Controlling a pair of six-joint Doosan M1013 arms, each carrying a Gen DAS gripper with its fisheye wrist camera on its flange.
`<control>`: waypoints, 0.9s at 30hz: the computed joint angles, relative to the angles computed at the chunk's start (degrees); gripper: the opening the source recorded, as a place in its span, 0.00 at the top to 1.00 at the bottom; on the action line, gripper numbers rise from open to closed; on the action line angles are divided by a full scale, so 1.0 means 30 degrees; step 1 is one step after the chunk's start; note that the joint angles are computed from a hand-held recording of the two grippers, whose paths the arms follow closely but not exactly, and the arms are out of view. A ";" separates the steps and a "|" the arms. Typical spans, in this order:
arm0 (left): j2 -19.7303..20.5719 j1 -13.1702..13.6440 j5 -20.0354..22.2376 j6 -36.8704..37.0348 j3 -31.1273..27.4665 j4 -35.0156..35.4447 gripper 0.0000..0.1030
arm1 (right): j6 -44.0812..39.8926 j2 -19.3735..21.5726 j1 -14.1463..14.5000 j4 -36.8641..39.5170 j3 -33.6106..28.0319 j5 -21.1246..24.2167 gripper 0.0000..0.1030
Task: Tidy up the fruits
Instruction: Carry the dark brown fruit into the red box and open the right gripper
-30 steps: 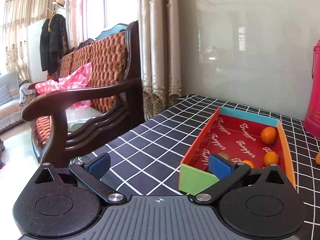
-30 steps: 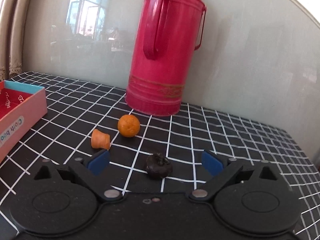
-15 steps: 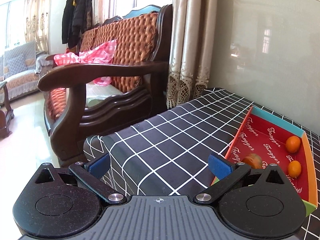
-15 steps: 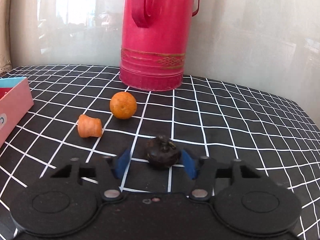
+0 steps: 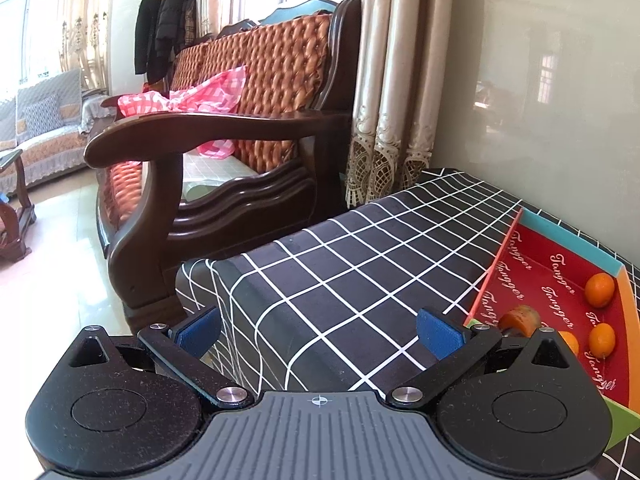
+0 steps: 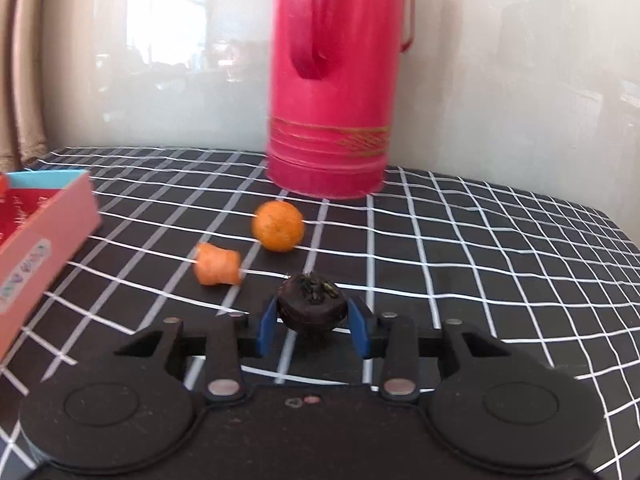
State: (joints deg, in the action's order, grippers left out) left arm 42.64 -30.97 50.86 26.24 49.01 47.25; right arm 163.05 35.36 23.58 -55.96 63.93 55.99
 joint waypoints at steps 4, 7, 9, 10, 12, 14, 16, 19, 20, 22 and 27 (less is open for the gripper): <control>0.0030 0.0078 0.0165 -0.0114 -0.0076 -0.0370 0.00 | -0.0325 -0.0387 0.0269 -0.0446 0.0527 -0.2135 0.71; 0.0020 0.0127 0.0115 -0.0015 -0.0068 -0.0687 0.00 | -0.1094 -0.0515 0.0473 -0.0334 0.0517 -0.3818 0.70; 0.0014 0.0122 0.0111 -0.0016 -0.0048 -0.0642 0.00 | -0.1909 -0.0500 0.0633 -0.0103 0.0319 -0.4659 0.70; 0.0001 0.0131 0.0096 -0.0037 -0.0028 -0.0647 0.00 | -0.2366 -0.0452 0.0728 -0.0015 0.0169 -0.4989 0.70; -0.0026 0.0162 0.0056 -0.0111 0.0008 -0.0744 0.00 | -0.3408 -0.0284 0.0912 0.0302 -0.0270 -0.5508 0.70; -0.0017 0.0204 0.0077 -0.0138 -0.0034 -0.0901 0.00 | -0.4477 0.0002 0.1080 0.0790 -0.0894 -0.5814 0.70; -0.0052 0.0228 0.0019 -0.0223 0.0020 -0.1006 0.00 | -0.5707 0.0333 0.1195 0.1506 -0.1578 -0.5948 0.70; -0.0080 0.0226 -0.0071 -0.0348 0.0078 -0.0891 0.00 | -0.7409 0.0856 0.1423 0.2495 -0.2605 -0.5543 0.70; -0.0081 0.0227 -0.0080 -0.0331 0.0082 -0.0869 0.00 | -0.7860 0.1002 0.1455 0.2833 -0.2863 -0.5410 0.70; -0.0082 0.0232 -0.0076 -0.0330 0.0080 -0.0885 0.00 | -0.8647 0.1315 0.1473 0.3420 -0.3390 -0.5029 0.70; -0.0119 0.0276 -0.0074 -0.0522 0.0140 -0.0924 0.00 | -0.8804 0.1686 0.1606 0.3385 -0.3873 -0.4287 0.67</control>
